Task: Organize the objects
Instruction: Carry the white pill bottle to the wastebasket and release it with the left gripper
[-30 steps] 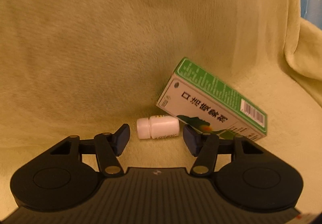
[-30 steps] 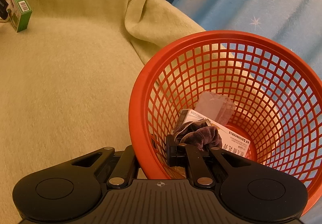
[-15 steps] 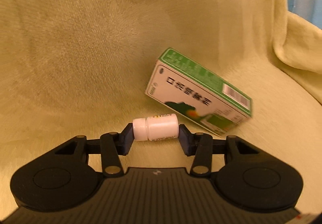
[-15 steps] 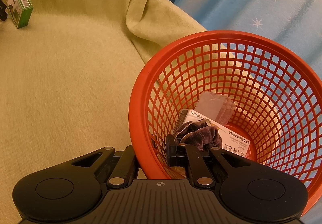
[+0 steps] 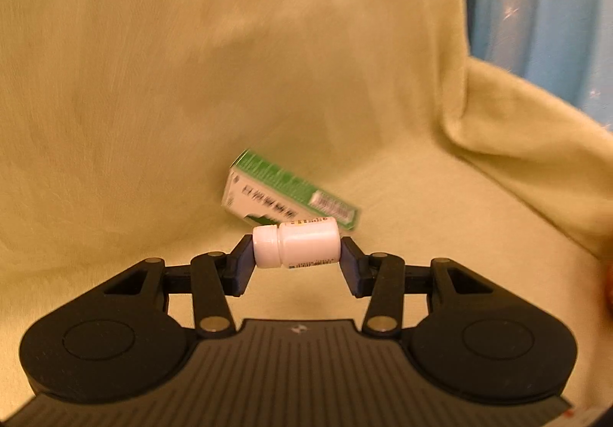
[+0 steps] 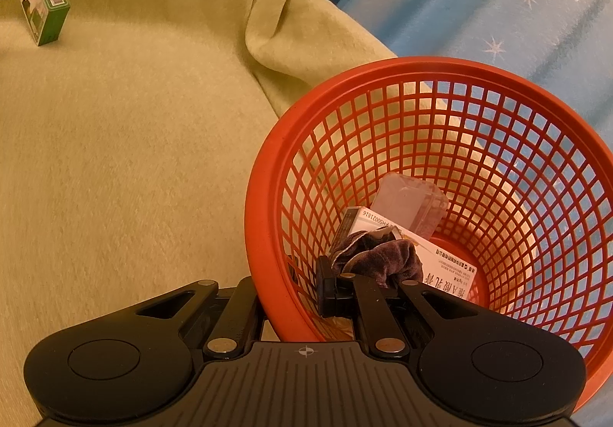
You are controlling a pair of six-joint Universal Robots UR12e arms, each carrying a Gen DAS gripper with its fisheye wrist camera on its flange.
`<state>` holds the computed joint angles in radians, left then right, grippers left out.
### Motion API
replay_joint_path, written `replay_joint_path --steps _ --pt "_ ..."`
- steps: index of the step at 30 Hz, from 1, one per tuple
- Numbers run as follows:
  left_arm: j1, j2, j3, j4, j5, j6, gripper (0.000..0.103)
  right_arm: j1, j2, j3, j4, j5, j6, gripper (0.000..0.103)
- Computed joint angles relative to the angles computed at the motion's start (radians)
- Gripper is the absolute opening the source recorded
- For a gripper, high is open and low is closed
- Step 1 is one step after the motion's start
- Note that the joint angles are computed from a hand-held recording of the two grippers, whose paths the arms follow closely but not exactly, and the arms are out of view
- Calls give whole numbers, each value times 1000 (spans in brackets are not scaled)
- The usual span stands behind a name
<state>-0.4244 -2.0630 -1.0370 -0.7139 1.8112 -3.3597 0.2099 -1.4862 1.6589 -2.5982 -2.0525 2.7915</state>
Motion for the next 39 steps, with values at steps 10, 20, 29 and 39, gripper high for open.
replay_joint_path --steps 10,20,29,39 --pt "-31 -2 59 22 -100 72 41 -35 -25 23 -14 33 -28 6" --pt "-63 -58 208 -54 -336 202 42 -35 -39 40 -19 35 -26 6" --pt "-108 -233 531 -210 -563 372 42 -35 -48 47 -21 42 -5 5" --pt "-122 -288 627 -222 -613 388 65 -38 -37 35 -26 50 9 5"
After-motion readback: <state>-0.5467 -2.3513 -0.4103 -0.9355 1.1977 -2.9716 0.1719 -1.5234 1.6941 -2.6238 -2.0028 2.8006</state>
